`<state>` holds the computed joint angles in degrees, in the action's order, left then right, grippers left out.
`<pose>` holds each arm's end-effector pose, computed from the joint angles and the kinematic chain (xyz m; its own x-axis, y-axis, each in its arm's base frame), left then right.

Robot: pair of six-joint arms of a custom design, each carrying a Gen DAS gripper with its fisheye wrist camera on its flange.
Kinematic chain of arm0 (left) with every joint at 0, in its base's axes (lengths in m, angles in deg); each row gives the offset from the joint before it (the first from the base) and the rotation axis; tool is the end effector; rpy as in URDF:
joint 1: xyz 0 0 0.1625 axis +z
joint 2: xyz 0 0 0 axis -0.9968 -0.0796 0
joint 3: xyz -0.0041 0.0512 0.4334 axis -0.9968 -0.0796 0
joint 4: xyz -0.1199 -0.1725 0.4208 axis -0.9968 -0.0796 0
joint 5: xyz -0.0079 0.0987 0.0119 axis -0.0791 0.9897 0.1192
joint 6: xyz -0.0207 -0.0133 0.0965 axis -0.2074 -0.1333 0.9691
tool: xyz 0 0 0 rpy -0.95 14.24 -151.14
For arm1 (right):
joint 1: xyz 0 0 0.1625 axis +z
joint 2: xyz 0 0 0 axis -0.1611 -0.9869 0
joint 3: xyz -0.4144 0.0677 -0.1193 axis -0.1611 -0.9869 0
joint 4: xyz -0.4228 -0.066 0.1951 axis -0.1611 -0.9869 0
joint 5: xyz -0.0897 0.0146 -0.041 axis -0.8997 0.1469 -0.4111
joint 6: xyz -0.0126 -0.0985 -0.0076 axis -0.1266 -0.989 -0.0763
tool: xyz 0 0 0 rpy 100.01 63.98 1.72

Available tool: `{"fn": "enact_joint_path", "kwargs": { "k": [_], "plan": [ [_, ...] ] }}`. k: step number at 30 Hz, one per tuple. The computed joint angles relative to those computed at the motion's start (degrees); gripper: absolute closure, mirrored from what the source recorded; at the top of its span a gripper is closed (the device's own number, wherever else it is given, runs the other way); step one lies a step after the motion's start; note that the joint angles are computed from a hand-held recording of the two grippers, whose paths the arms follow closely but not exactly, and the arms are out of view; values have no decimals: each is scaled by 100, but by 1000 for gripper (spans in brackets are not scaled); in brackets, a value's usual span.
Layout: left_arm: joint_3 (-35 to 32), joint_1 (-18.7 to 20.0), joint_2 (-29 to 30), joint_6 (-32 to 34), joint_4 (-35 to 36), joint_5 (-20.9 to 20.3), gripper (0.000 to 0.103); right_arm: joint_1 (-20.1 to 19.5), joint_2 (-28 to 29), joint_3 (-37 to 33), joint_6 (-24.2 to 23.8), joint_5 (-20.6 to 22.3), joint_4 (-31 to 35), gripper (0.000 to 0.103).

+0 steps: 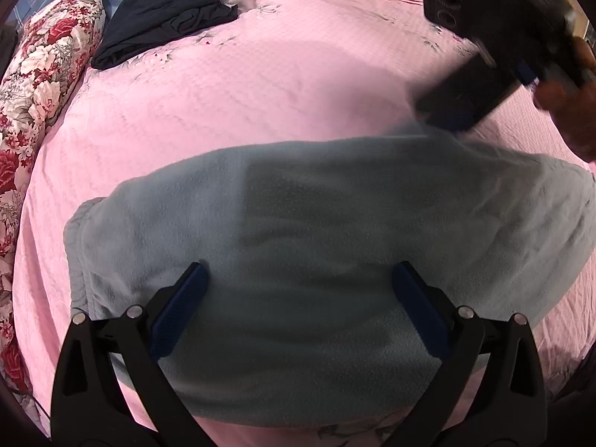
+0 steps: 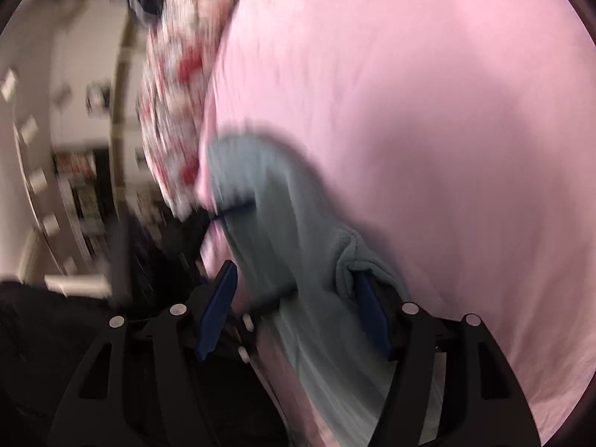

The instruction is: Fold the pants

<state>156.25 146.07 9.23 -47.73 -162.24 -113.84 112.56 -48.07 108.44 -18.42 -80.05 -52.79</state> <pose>-0.0524 -0.5283 0.1627 -0.6882 -0.1059 -0.7177 0.2439 0.8979 -0.3664 0.3159 -0.7189 0.0013 -0.8795 -0.4177 -0.2280 -0.4747 0.7364 0.4821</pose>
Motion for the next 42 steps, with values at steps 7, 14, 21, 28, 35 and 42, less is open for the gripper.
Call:
{"fn": "enact_joint_path", "kwargs": {
  "k": [7, 14, 21, 28, 35, 42],
  "plan": [
    [2, 2, -9, 14, -2, -3, 2, -290, -431, 611, 722, 216, -1330, 38],
    [23, -16, -11, -4, -11, 3, 2, -145, -662, 787, 87, 546, -1033, 51],
    [-19, -8, -34, 54, 110, -61, 2, -33, -357, 746, 202, -468, -1422, 67],
    [20, -41, -368, 908, -179, 532, 2, 5, -1246, 1851, 557, -32, -3005, 64],
    [-146, 533, -414, 1367, -311, 151, 2, -5, -2986, 3844, 1366, -946, -4720, 44],
    [-181, 344, -433, 749, 249, 438, 2, -521, -5120, 5746, 2709, -2656, -6898, 41]
  ]
}}
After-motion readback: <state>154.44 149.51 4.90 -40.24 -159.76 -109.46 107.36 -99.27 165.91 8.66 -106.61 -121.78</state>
